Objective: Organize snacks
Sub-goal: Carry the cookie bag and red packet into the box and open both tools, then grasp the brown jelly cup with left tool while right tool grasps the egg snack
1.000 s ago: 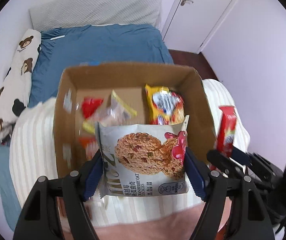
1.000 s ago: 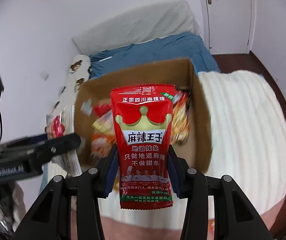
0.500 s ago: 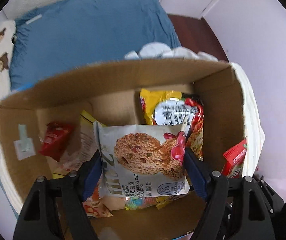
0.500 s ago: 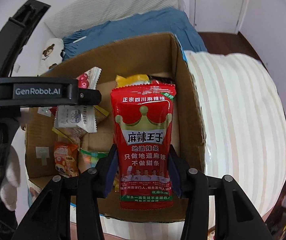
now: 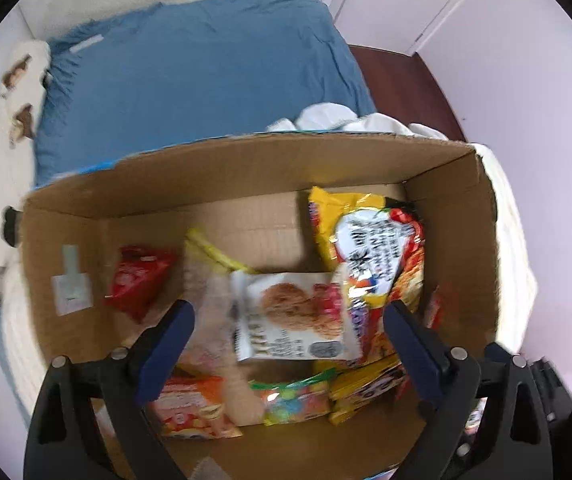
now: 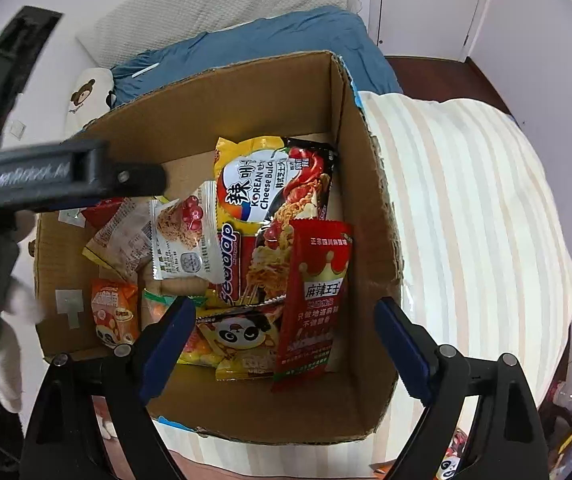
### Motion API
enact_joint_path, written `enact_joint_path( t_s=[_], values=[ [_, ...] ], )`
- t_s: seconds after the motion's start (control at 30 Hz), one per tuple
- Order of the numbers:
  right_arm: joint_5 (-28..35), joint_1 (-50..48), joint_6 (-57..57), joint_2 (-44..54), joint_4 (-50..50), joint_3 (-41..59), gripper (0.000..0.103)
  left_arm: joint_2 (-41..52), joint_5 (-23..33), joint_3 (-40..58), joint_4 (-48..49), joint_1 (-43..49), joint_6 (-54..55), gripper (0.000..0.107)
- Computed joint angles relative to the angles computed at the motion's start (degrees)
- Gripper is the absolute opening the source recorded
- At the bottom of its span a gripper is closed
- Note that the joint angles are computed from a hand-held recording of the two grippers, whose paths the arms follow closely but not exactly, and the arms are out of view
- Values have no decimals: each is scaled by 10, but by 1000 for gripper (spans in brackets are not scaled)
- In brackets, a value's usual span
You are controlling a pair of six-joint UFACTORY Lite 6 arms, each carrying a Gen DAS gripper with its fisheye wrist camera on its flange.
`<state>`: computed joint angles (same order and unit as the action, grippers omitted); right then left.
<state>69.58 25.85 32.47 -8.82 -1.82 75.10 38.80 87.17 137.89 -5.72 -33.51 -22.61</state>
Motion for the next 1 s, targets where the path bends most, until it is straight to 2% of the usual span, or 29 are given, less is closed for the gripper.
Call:
enact_joint_path(
  t_s=[0.27, 0.5, 0.63, 0.73, 0.83, 1.0],
  values=[
    [35, 52, 43, -28, -37, 7, 93, -248, -95, -300, 93, -46, -59, 97],
    [70, 144, 116, -72, -81, 11, 93, -416, -99, -445, 187, -134, -162, 97],
    [105, 238, 198, -100, -131, 22, 93, -490, -60, -485, 268, -228, -261, 97],
    [162, 351, 286, -108, -201, 48, 93, -525, -11, -493, 333, -314, -334, 97],
    [223, 456, 359, -103, -254, 83, 93, -542, 74, -480, 412, -445, -425, 97],
    [328, 617, 464, -79, -326, 151, 93, -523, 207, -425, 493, -625, -529, 97]
  ],
)
